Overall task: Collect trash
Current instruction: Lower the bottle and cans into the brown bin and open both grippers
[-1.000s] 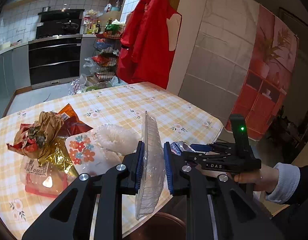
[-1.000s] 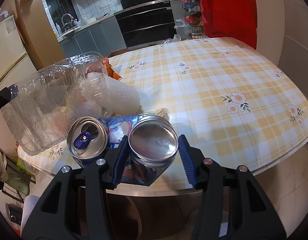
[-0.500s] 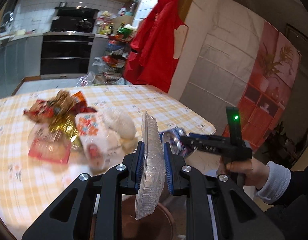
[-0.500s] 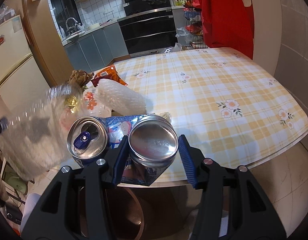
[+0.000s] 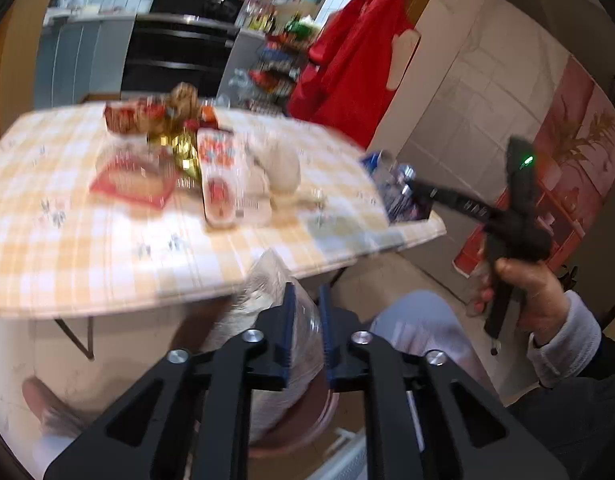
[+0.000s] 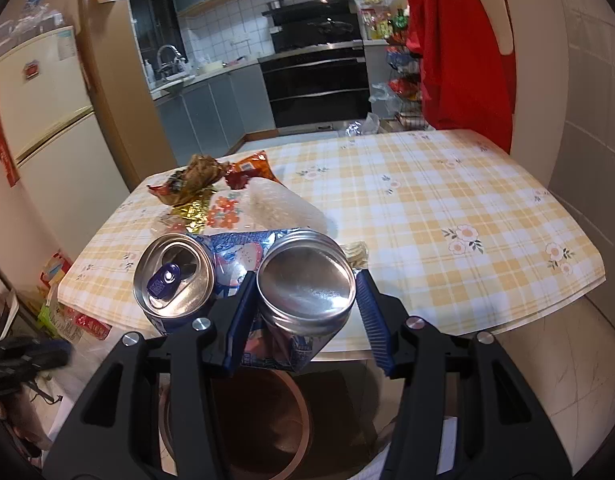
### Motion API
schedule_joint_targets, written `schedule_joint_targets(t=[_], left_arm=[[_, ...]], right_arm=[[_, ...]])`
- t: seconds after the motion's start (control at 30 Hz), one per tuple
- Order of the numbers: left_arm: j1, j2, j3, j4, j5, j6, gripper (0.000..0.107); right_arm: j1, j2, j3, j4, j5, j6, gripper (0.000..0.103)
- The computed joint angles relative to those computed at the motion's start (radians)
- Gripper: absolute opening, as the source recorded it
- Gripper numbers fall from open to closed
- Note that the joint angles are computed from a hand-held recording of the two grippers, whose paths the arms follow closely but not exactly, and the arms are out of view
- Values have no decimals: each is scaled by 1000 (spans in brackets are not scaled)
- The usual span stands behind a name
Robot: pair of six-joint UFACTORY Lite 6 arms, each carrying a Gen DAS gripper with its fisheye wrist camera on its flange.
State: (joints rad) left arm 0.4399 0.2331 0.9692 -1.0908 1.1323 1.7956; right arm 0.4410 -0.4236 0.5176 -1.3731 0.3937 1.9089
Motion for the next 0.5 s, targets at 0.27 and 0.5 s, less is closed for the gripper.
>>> schedule_joint_targets(t=[0.27, 0.5], left_arm=[[-90, 67, 4, -8, -63, -6, 8], [-105, 60, 34, -98, -155, -20, 29]], right_arm=[[1, 35, -5, -26, -22, 30, 51], [-23, 117, 5, -102, -74, 104, 52]])
